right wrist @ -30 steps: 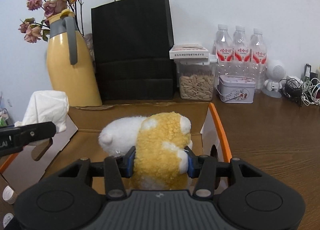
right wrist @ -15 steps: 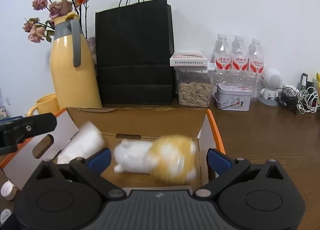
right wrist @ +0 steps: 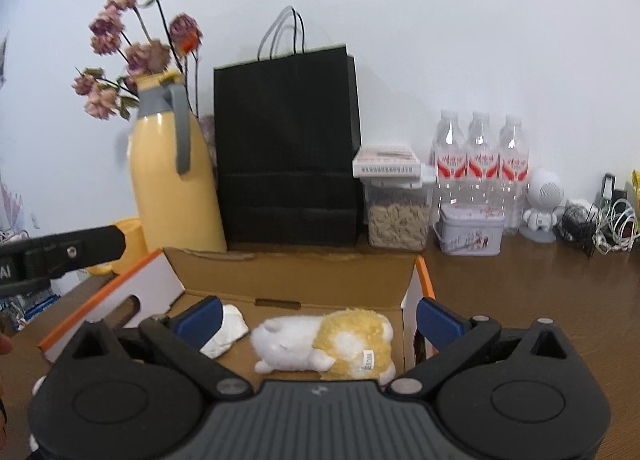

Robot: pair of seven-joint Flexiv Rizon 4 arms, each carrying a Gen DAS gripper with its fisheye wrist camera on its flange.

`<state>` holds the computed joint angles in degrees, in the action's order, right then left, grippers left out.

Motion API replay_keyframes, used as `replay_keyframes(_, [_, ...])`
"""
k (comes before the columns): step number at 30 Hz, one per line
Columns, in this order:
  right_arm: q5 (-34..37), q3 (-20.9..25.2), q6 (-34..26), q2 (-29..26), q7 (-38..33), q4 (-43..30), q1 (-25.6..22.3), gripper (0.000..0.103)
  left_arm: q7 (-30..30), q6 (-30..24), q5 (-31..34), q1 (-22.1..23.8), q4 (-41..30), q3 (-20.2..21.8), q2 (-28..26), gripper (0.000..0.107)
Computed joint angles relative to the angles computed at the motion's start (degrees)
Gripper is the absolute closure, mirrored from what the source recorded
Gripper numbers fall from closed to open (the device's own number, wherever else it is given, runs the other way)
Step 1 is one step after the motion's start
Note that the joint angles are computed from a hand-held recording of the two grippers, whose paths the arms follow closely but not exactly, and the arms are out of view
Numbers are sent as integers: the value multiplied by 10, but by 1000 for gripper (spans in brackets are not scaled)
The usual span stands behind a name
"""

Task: Organize objects
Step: 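Withdraw both grippers from the box toward the remaining items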

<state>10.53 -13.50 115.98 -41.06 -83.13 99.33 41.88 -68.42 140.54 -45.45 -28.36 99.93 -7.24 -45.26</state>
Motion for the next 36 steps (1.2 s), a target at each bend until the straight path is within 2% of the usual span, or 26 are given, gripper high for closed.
replay_keyframes(9, [43,8,45,62,-56,85,24,0,-29,21,17,-14,96,-2,59,4])
replay_keyframes(15, [84,33,70,102,-97,146,29,0,-45,45,3,-30,164,-4,97,4])
replay_keyframes(20, [103,69,94,127,-120,192,15,0,-53,65,-13,-45,214,-5,117,4])
replay_keyframes(27, [113,108,108,141,-137,247,-6,0,-79,76,-35,-56,281,-9,136,4])
replay_keyframes(33, [122,124,117,139,-141,283,-12,0,-126,85,-27,-60,339,-11,146,4])
replay_keyframes(36, [128,121,109,135,-136,286,-10,0,-130,78,-38,-64,346,-8,147,4])
